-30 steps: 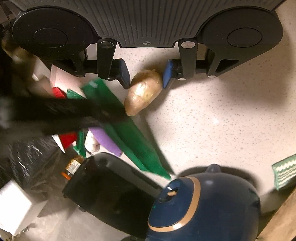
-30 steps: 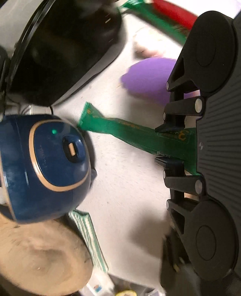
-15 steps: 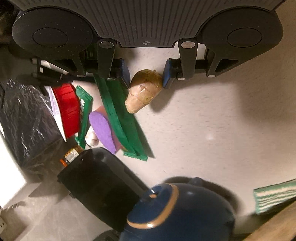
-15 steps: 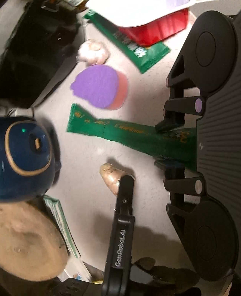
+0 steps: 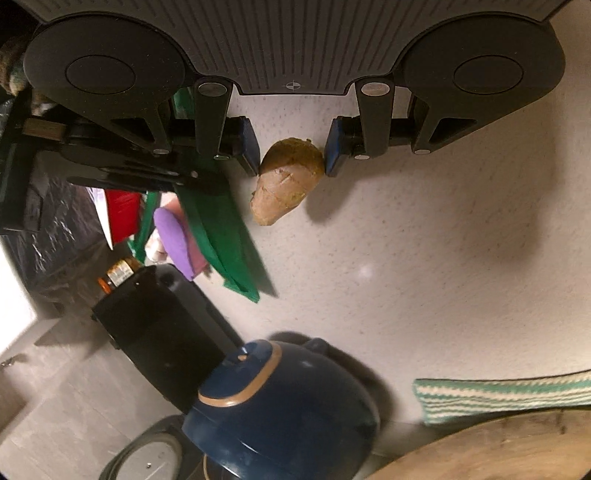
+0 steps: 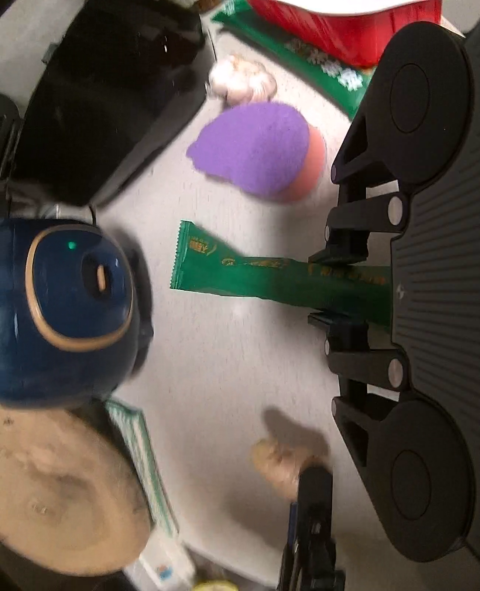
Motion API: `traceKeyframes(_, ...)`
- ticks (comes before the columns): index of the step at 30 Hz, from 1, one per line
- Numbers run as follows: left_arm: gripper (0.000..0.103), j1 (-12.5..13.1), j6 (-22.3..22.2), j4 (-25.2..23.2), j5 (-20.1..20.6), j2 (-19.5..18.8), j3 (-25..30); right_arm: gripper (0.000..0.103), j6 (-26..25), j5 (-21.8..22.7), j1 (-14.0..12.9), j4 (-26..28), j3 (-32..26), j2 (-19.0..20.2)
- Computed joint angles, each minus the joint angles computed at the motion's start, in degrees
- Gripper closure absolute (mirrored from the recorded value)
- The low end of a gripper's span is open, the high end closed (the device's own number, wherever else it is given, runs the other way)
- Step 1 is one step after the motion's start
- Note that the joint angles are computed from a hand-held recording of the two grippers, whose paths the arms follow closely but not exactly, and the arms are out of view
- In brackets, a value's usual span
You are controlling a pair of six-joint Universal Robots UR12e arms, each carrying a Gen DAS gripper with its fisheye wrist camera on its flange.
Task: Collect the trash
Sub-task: 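Lift the ginger and green wrapper and carry both over the bin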
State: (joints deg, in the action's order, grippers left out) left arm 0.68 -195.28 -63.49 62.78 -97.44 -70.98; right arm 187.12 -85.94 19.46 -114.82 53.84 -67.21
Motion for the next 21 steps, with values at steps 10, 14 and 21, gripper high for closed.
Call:
traceKeyframes(10,0.06,-6.57,2.62,0.44,2.18,-1.67,4.13,0.087,2.23,5.79,-3.37,-8.61,15.15,-12.31)
traceKeyframes(14,0.06,-10.55,6.01,-0.92,1.17,-3.03,6.27,0.087,4.45,5.04,-5.27,-11.38,22.92,-18.58)
traceKeyframes(21,0.06,-17.41,9.77,-6.63,1.37,-5.33,9.53,0.087,10.61,4.59,-9.66,-13.22,35.17,-28.78)
